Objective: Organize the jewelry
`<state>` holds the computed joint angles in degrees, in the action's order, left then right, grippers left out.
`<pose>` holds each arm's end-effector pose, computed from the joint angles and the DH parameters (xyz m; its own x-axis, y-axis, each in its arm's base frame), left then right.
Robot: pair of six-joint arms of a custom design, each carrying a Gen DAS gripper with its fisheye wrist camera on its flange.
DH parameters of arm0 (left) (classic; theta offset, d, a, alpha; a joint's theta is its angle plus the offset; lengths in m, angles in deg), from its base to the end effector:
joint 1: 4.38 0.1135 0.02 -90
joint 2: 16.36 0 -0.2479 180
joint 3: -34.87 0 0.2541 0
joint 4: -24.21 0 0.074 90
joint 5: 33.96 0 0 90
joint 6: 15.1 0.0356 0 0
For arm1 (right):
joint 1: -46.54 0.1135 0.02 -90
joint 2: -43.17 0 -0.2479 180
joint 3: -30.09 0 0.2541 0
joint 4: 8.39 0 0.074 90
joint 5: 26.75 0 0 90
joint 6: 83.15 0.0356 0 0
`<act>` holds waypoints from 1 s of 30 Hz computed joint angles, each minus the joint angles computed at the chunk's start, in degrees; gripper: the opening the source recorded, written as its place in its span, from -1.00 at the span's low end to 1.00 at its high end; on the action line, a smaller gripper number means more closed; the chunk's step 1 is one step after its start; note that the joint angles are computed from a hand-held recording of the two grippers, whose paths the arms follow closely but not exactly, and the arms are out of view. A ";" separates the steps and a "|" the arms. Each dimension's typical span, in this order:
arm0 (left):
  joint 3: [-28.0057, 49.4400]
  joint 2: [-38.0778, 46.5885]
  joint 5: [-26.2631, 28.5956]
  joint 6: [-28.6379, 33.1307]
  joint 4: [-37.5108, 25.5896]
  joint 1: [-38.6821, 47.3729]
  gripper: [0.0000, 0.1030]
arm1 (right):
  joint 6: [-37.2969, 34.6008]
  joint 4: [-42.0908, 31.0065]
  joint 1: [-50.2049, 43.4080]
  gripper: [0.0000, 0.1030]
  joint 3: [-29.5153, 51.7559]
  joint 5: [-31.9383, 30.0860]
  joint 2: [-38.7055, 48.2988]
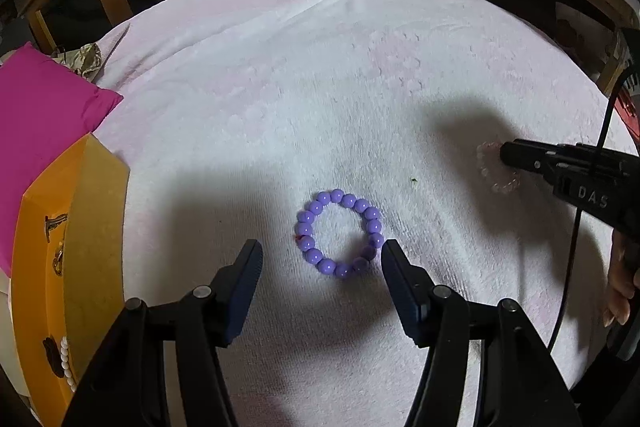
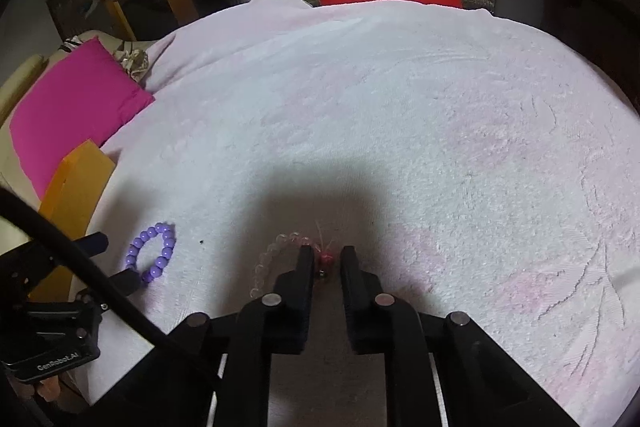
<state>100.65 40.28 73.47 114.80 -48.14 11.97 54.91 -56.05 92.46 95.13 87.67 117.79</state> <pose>0.1788 0.0413 0.2645 -0.7463 0.4188 -0.5173 0.4428 0.8927 0.0840 0.1931 0.1783 0.2207 -0.7618 0.1870 -0.6203 0.1020 0.9801 0.1701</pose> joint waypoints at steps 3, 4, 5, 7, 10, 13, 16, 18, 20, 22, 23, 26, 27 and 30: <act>-0.21 -0.02 -0.38 0.11 0.09 -0.19 0.22 | 0.24 -0.54 -0.99 -0.71 -0.50 -1.90 -1.12; -0.29 -0.03 -0.50 0.07 0.14 -0.30 0.22 | 0.38 -0.58 -1.41 -0.69 -0.42 -2.70 -1.19; -0.30 -0.02 -0.55 0.10 0.13 -0.36 0.22 | 0.63 -0.55 -1.90 -0.68 -0.63 -3.68 -1.69; -0.47 -0.12 -0.87 -0.09 0.26 -0.79 0.22 | 0.68 -0.73 -2.57 -0.67 -0.86 -5.14 -2.21; -0.57 -0.07 -1.25 -0.38 0.38 -1.26 0.23 | 0.38 -0.70 -3.10 -0.65 -1.77 -6.19 -3.49; -0.61 0.21 -1.76 -1.12 0.68 -1.93 0.24 | 0.22 -0.63 -3.65 -0.59 -2.53 -7.42 -4.70; -0.42 1.18 -1.65 -1.45 0.69 -2.06 0.25 | 0.53 0.08 -4.76 -0.51 -3.71 -9.61 -6.44; -0.14 2.13 -1.06 -1.32 0.53 -1.66 0.25 | 0.43 0.53 -5.45 -0.51 -3.85 -10.53 -6.57; 0.66 3.41 0.65 -0.58 -0.24 -0.38 0.25 | 0.57 0.72 -5.41 -0.51 -4.04 -10.74 -6.82; 1.31 4.33 2.30 0.03 -0.84 0.72 0.25 | 0.54 0.65 -5.24 -0.51 -4.17 -10.39 -7.21; 1.68 4.83 3.13 0.43 -1.25 1.23 0.25 | 0.51 0.62 -5.23 -0.51 -4.16 -10.30 -7.26; 2.72 6.61 5.47 1.40 -2.90 2.13 0.25 | 0.52 0.83 -5.74 -0.51 -4.33 -10.80 -7.74; 2.82 6.87 5.57 1.39 -3.03 2.02 0.25 | 0.49 0.85 -5.90 -0.51 -4.28 -10.97 -7.76; 2.35 7.48 4.78 0.04 -2.40 0.59 0.25 | 0.27 0.95 -6.48 -0.51 -4.26 -11.62 -7.76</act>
<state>103.00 47.76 78.25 114.83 -50.54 12.56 55.18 -55.10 85.97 90.88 76.05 110.02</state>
